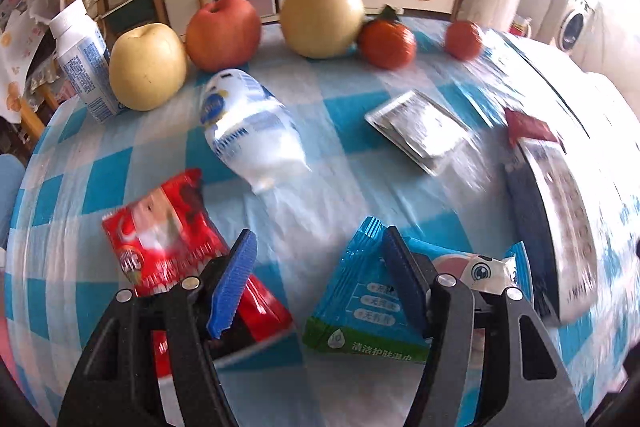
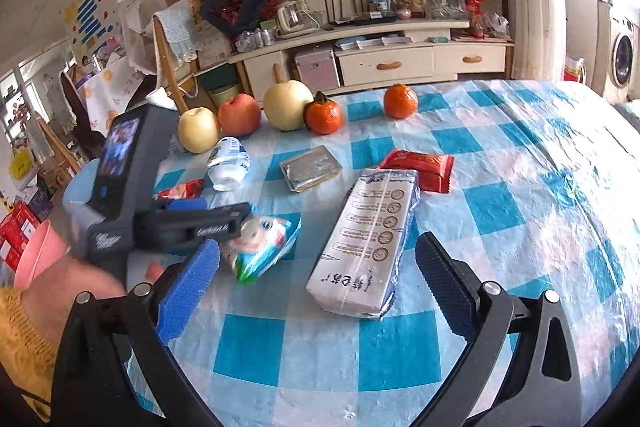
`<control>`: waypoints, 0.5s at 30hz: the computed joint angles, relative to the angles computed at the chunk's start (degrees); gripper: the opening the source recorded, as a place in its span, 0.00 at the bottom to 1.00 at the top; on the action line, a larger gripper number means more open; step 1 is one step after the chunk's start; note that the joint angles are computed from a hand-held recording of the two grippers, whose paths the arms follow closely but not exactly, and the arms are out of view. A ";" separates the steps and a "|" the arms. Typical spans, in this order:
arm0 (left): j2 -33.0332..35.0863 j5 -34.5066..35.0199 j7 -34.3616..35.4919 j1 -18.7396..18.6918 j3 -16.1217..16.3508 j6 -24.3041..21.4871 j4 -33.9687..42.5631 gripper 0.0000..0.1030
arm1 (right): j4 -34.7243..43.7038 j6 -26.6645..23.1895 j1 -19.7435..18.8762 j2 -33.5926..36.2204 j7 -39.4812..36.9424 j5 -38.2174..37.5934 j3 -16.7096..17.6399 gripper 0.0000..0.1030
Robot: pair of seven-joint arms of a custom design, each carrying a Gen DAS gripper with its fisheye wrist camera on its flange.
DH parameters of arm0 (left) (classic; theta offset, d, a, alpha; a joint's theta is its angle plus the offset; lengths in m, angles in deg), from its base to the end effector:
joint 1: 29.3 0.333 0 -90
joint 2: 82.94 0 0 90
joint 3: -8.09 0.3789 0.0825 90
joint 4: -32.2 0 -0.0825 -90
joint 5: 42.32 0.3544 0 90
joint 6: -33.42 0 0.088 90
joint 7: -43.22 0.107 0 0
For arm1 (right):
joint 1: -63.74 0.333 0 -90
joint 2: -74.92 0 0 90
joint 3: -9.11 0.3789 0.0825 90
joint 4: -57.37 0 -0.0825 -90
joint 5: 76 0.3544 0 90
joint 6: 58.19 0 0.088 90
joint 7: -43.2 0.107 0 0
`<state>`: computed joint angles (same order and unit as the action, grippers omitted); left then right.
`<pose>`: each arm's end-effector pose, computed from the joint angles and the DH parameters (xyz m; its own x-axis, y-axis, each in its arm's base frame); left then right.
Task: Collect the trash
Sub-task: 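Move both tools over the table items toward the white bag and carton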
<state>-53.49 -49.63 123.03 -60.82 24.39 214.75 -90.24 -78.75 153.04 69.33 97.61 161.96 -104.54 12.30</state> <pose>0.6032 -0.1717 0.3111 -0.0370 -0.9992 0.0168 -0.8535 0.0229 -0.5206 0.5356 0.1432 0.3505 0.2850 -0.9299 -0.2325 -0.6682 -0.0189 -0.7437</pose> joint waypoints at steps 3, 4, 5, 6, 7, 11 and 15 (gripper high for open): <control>-2.83 0.65 3.13 -0.11 -1.33 0.51 -3.37 0.64 | 0.77 -1.43 -3.52 0.61 4.42 -2.49 2.12 0.96; -3.26 2.12 2.54 -3.17 1.96 2.03 -4.51 0.64 | 1.09 -1.76 -4.59 0.83 5.81 -3.55 2.73 0.96; -3.47 2.32 3.03 -5.43 4.61 3.15 -5.08 0.64 | 1.31 -2.09 -5.36 1.01 7.07 -4.30 3.13 0.96; -3.48 1.92 3.91 -5.80 5.25 3.50 -4.70 0.64 | 1.60 -2.28 -6.03 1.21 8.15 -4.98 3.43 0.96; -3.67 1.29 4.90 -4.34 3.89 2.70 -3.70 0.64 | 1.62 -2.19 -6.15 1.27 8.80 -5.18 3.39 0.96; -1.66 0.63 9.69 7.37 -8.53 1.10 3.30 0.64 | 2.60 -3.38 -5.10 1.78 8.62 -4.25 1.88 0.96; 3.45 0.44 12.12 11.70 -14.07 -3.32 12.94 0.64 | 2.82 -3.61 -6.79 2.05 10.76 -4.74 2.38 0.96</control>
<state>-50.04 -49.19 135.14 -49.12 10.32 211.43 -77.29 -75.92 149.43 62.54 99.66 172.72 -109.28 14.69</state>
